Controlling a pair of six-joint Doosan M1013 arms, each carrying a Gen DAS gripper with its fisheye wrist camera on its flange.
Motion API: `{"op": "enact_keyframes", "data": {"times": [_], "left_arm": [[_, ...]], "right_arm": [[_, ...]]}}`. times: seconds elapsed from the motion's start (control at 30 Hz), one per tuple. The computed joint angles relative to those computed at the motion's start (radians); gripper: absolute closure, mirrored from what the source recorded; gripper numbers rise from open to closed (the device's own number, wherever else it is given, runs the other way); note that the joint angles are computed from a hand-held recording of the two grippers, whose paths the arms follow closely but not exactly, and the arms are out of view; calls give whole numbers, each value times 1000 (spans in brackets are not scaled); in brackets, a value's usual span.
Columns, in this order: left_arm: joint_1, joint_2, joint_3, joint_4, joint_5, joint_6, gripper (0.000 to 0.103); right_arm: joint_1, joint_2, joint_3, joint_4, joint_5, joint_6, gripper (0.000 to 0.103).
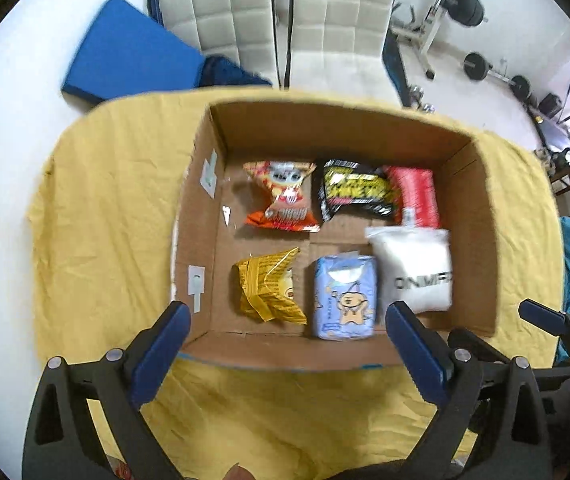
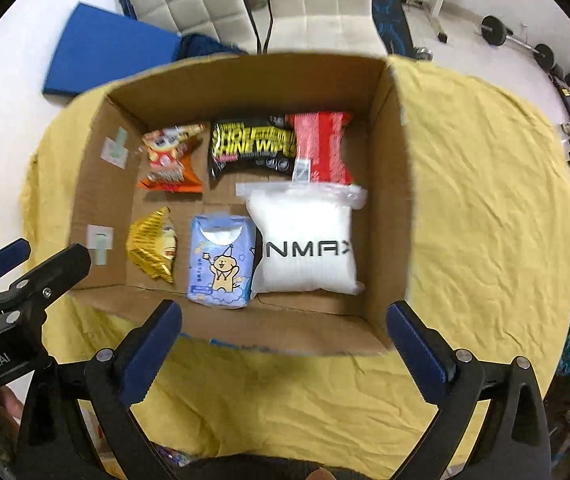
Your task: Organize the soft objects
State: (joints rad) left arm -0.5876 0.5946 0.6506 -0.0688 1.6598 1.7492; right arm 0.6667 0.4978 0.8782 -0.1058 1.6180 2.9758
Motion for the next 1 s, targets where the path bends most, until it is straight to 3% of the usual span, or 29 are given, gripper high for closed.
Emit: {"op": "enact_keyframes", "data": {"times": [0.5, 1.0], "left_arm": [[13, -128, 12, -66, -129, 3, 0], [15, -194, 35, -70, -160, -6, 0]], "right_arm": [[120, 12, -267, -260, 233, 10, 0], [185, 93, -522, -395, 408, -37, 0]]}}
